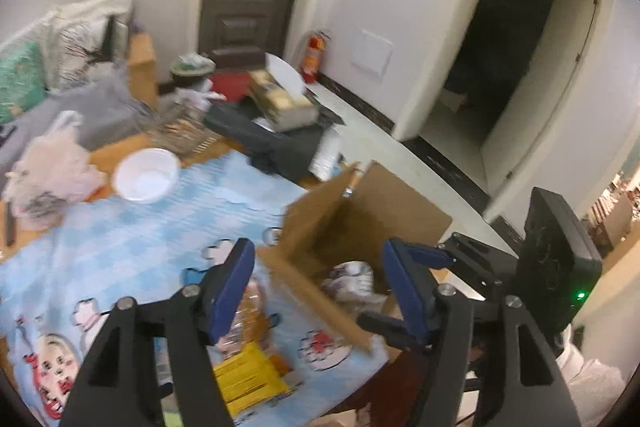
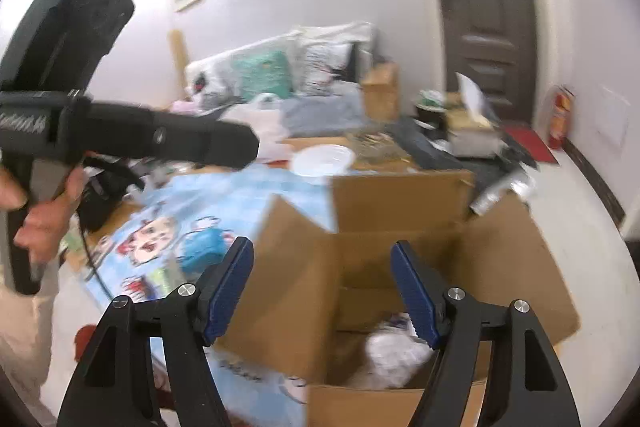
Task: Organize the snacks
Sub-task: 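Grasp the green bar with the right gripper while the left grasps the chocolate bar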
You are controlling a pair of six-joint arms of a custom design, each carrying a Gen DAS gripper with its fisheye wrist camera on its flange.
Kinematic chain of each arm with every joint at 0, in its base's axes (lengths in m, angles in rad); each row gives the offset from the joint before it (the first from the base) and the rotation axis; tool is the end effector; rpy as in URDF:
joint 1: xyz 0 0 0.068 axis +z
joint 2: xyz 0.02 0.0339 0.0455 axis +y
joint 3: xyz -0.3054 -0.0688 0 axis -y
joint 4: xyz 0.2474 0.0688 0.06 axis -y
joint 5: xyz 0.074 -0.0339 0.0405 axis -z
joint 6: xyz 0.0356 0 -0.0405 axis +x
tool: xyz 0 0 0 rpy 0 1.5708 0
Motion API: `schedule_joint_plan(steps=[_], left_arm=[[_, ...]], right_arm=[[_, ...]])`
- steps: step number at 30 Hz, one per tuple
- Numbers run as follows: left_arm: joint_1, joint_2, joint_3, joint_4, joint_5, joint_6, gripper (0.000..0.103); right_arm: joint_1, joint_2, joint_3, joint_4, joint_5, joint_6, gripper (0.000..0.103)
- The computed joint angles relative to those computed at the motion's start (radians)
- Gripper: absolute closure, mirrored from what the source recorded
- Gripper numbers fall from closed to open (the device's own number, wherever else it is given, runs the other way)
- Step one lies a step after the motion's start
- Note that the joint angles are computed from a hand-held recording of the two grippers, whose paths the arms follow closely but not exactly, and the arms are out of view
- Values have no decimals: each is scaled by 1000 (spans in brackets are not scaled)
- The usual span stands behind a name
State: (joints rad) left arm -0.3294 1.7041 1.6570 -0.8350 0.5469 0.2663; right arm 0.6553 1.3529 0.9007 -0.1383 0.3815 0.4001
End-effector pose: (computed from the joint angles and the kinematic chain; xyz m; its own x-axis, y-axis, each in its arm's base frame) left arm 0.3506 -0.1394 0.3839 -0.5498 0.4255 -0.7188 0.7605 0.6109 -0.2201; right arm 0.2393 0.1672 0.2979 -0.5314 0.0475 -0.8458 -0.1231 0.9835 0.1326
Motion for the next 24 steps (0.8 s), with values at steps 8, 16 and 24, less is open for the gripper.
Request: schedule_joint_plan(steps=[8, 16, 24], left_arm=[[273, -170, -277, 144, 41, 91, 36], [488, -109, -494, 316, 47, 167, 36], [604, 85, -585, 412, 56, 186, 36]], right_arm=[[165, 180, 145, 35, -43, -83, 35], [188, 465, 338, 25, -178, -74, 35], [213, 762, 567, -4, -323, -89, 44]])
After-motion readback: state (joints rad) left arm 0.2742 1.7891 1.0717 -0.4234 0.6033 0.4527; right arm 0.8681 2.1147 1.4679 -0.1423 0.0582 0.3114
